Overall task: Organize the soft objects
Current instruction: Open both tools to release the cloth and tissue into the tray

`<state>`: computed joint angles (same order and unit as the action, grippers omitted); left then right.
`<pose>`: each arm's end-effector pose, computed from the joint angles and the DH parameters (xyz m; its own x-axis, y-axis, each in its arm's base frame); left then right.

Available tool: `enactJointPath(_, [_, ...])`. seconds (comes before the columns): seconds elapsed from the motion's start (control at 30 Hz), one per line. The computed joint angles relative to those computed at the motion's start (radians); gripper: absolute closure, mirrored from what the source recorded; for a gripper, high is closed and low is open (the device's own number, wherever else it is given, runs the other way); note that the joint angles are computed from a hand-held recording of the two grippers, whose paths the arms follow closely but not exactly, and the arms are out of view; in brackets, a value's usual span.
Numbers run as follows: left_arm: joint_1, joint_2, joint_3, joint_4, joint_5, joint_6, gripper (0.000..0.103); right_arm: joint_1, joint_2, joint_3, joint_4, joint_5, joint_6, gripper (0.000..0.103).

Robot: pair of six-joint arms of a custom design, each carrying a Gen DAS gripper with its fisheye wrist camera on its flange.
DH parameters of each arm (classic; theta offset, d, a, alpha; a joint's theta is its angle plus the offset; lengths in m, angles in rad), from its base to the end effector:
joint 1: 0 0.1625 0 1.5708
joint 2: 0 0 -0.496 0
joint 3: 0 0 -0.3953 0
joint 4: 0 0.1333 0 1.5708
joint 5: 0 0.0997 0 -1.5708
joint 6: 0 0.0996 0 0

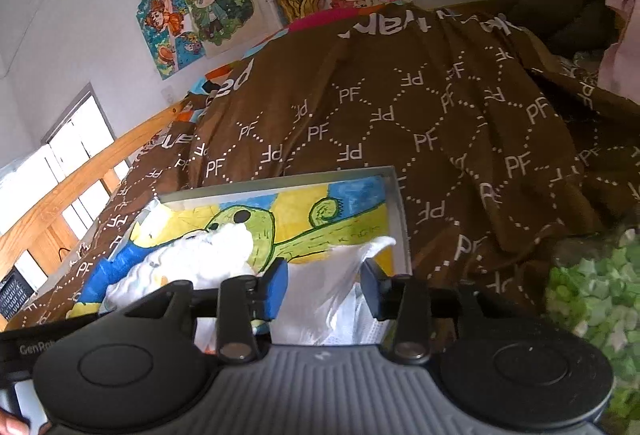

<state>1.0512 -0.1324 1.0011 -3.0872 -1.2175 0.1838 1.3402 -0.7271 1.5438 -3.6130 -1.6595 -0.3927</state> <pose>-0.2927 -0.8496 -0.0882 -0.8302 0.4064 -0.3815 0.5571 0.6285 -0.5428 -0.0544 -0.7764 0.2643 -0.9079 0.1592 0.3878 -0.2923 0.4226 -0.8579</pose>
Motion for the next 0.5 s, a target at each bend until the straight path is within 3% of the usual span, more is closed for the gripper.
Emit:
enactJointPath(0.3, [-0.016, -0.045, 0.080, -0.014, 0.027, -0.005, 0.031, 0.000, -0.035, 0.055, -0.054, 0.020, 0.001, 0.045])
enactJointPath(0.5, [-0.024, -0.085, 0.171, -0.132, 0.022, 0.014, 0.025, 0.015, -0.056, 0.107, -0.133, 0.017, -0.051, 0.033])
